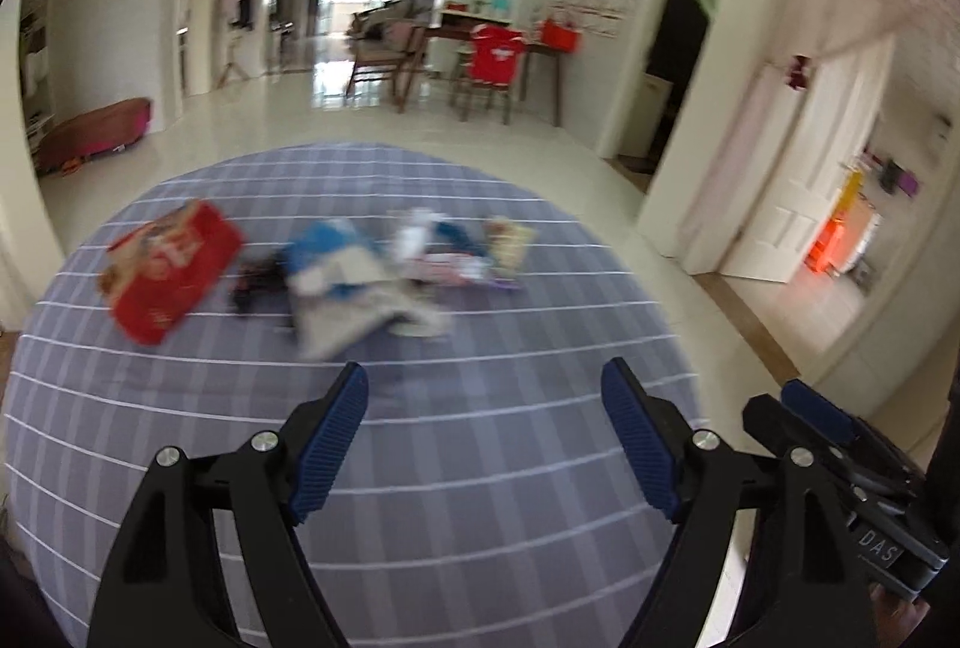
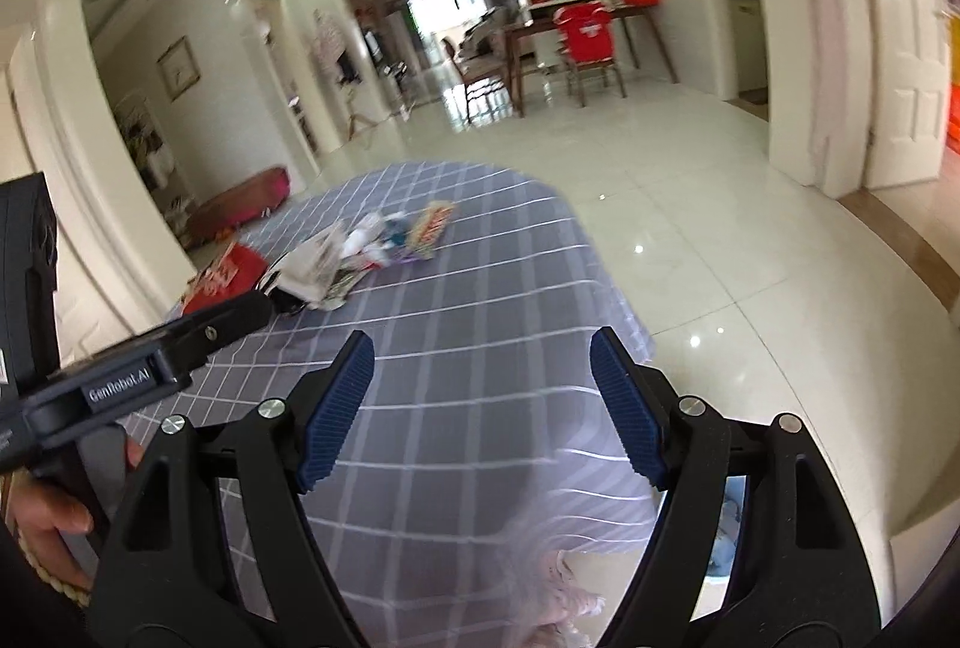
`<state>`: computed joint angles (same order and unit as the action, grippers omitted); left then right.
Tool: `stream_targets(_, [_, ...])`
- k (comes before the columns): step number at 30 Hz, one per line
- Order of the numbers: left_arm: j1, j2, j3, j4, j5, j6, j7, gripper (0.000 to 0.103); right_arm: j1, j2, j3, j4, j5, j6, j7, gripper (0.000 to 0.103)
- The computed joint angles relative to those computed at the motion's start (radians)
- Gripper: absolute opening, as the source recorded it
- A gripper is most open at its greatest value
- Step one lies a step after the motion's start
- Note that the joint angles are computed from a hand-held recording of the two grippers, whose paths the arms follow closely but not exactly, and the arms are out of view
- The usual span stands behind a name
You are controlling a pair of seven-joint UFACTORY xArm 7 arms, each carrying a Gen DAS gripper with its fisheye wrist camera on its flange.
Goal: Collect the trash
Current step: 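Return both tools over the table toward the remaining trash, then grasp the white-blue carton with the left tool while the right tool grasps a black snack wrapper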
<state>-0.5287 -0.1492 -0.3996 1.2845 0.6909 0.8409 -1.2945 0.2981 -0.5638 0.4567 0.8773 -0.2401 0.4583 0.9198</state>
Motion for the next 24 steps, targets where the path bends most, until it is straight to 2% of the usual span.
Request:
stream_targets(3, [0.016, -0.038, 0.029, -0.049, -0.038, 0.013, 0.104, 0.078, -0.027, 0.114, 0.045, 0.093, -0.042, 0.005, 0.006, 0.074])
stream_targets(6, [0.028, -0.009, 0.008, -0.025, 0.001, 0.098, 0.195, 0.078, -0.029, 0.193, 0.059, 0.155, -0.095, 0.015, 0.03, 0.074])
stream_targets(12, [0.004, 0.101, 0.033, 0.064, 0.091, 0.19, 0.311, 0.078, 0.019, 0.332, 0.012, 0.253, -0.171, 0.045, 0.04, 0.074])
stream_targets(16, [-0.026, 0.178, 0.083, 0.133, 0.121, 0.219, 0.379, 0.078, 0.059, 0.394, -0.029, 0.305, -0.205, 0.065, 0.04, 0.074])
stream_targets(17, [-0.033, 0.19, 0.094, 0.144, 0.122, 0.22, 0.39, 0.075, 0.069, 0.406, -0.039, 0.313, -0.214, 0.066, 0.043, 0.074])
stream_targets(19, [-0.043, 0.209, 0.116, 0.161, 0.116, 0.217, 0.42, 0.056, 0.089, 0.441, -0.055, 0.343, -0.238, 0.077, 0.051, 0.074])
stream_targets(20, [-0.049, 0.217, 0.125, 0.17, 0.134, 0.225, 0.421, 0.052, 0.099, 0.455, -0.065, 0.357, -0.246, 0.082, 0.053, 0.074])
stream_targets(23, [-0.054, 0.21, 0.148, 0.163, 0.159, 0.208, 0.414, 0.03, 0.136, 0.506, -0.1, 0.409, -0.247, 0.1, 0.032, 0.074])
stream_targets(24, [-0.049, 0.193, 0.154, 0.144, 0.156, 0.191, 0.4, 0.013, 0.149, 0.524, -0.11, 0.428, -0.247, 0.1, 0.021, 0.074])
